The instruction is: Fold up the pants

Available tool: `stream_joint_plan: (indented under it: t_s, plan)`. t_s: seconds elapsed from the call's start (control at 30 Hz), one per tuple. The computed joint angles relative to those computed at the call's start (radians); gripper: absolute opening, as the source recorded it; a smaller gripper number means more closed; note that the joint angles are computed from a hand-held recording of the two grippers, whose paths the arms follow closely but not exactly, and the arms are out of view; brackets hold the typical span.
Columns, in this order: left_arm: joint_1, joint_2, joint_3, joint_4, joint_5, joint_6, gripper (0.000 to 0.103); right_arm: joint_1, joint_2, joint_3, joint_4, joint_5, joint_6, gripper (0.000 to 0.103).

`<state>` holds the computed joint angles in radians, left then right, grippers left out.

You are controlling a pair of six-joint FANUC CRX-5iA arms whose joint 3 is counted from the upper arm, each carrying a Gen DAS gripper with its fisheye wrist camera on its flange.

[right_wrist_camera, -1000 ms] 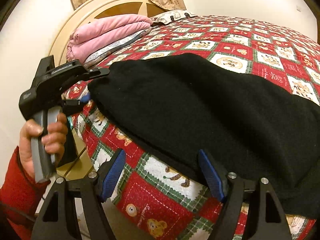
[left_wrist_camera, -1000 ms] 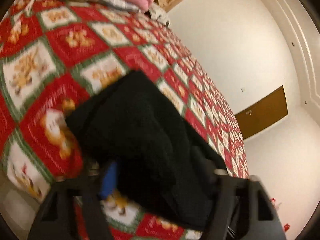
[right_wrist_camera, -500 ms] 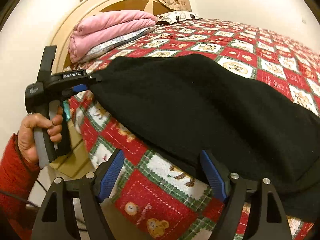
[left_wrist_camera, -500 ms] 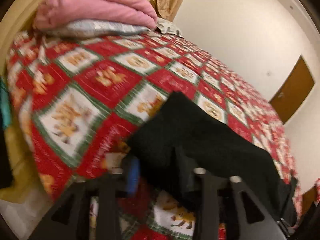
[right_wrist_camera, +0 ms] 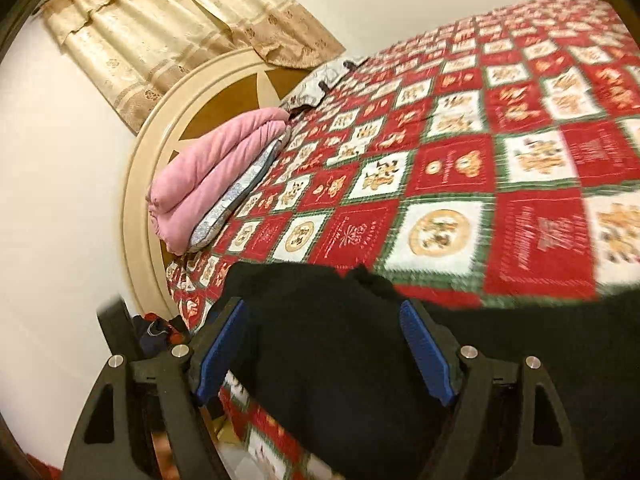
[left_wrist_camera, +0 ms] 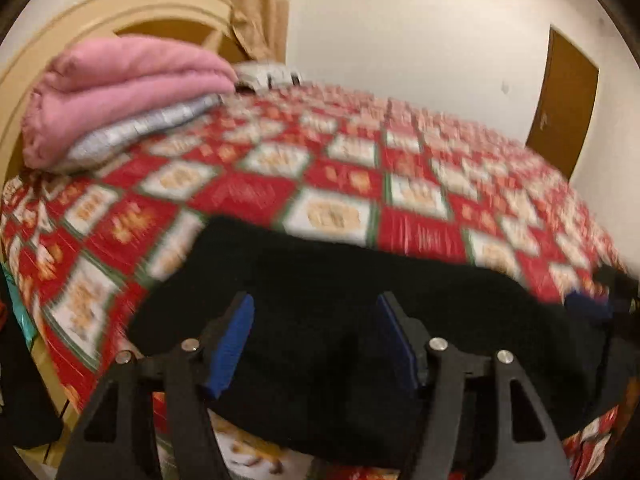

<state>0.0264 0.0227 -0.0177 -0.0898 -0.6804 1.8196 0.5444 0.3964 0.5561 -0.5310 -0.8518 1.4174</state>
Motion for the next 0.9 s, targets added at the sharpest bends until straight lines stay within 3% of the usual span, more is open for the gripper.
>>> stream_joint_plan:
  t_s: [0.07, 0.2, 0.27, 0.4, 0.57, 0.63, 0.77, 0.9]
  plan:
    - [-0.018, 0.019, 0.02, -0.037, -0.052, 0.025, 0.067, 0.007, 0.05, 0.052, 0.002, -0.013, -0.003, 0.08]
    - [-0.036, 0.003, -0.01, -0.086, -0.011, 0.042, 0.07, 0.019, 0.124, 0.13, -0.011, -0.098, -0.02, 0.08]
    - [-0.029, 0.005, -0.013, -0.065, -0.009, 0.031, 0.072, 0.029, 0.098, 0.096, -0.013, -0.074, 0.004, 0.08]
    - [-0.047, 0.009, 0.0, -0.117, -0.016, 0.075, 0.074, 0.004, 0.103, 0.122, -0.1, -0.129, 0.064, 0.08]
    - [-0.051, 0.021, 0.009, -0.132, -0.01, 0.088, 0.075, -0.04, 0.201, 0.267, -0.23, -0.218, 0.071, 0.083]
    - [-0.048, 0.021, 0.007, -0.126, -0.009, 0.081, 0.075, -0.043, 0.244, 0.327, -0.239, -0.219, 0.042, 0.088]
    - [-0.05, 0.021, 0.008, -0.132, -0.007, 0.071, 0.076, -0.057, 0.33, 0.483, -0.181, -0.254, -0.036, 0.088]
    - [-0.044, 0.022, 0.005, -0.116, -0.004, 0.04, 0.077, -0.122, 0.337, 0.517, -0.156, -0.204, -0.181, 0.088]
